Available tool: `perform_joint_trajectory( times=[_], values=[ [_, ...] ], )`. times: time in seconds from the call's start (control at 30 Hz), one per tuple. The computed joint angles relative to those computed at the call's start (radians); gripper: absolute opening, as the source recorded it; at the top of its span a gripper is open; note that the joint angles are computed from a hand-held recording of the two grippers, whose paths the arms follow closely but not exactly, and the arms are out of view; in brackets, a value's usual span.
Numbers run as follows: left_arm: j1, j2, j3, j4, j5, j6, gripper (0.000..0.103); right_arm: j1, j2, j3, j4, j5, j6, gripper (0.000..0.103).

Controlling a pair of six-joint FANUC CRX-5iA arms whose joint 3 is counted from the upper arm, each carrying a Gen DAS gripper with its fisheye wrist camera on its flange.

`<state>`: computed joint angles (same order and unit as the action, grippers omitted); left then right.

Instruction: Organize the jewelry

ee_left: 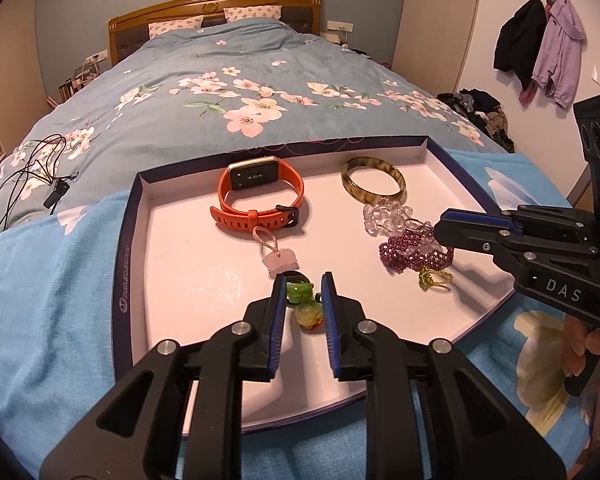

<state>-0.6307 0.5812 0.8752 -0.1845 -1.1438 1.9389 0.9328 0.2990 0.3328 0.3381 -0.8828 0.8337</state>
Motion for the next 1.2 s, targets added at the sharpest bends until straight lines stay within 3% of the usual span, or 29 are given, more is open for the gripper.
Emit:
perform_joint_trajectory(
  times=[0.3, 0.5, 0.57, 0.63, 0.77, 0.93, 1.2],
  values=[
    [-0.019, -0.043, -0.040, -0.049, 0.031, 0.022, 0.048, 0.017, -0.035, -0.059, 0.048, 0.024, -0.056, 0.021],
    [-0.031, -0.119, -0.128, -0.077, 0.097, 0.063, 0.078, 0.039, -0.069, -0.122, 0.140, 0.043, -0.128, 0.043],
    [-0.042, -0.155, -0.168, -0.108, 0.121, 0.089, 0.084, 0.049, -0.085, -0.152, 0.184, 0.050, -0.162, 0.053],
    [-0.058, -0.185, -0.196, -0.157, 0.131, 0.121, 0.097, 0.057, -0.099, -0.177, 0.217, 0.054, -0.189, 0.064],
    [-0.092, -0.246, -0.256, -0.248, 0.153, 0.188, 0.097, 0.078, -0.124, -0.233, 0.310, 0.057, -0.254, 0.083],
    [-0.140, -0.295, -0.293, -0.360, 0.141, 0.275, 0.097, 0.103, -0.170, -0.319, 0.437, 0.074, -0.385, 0.095],
    [-0.237, -0.372, -0.354, -0.539, 0.098, 0.403, 0.097, 0.170, -0.233, -0.422, 0.591, 0.040, -0.506, 0.096]
  ],
)
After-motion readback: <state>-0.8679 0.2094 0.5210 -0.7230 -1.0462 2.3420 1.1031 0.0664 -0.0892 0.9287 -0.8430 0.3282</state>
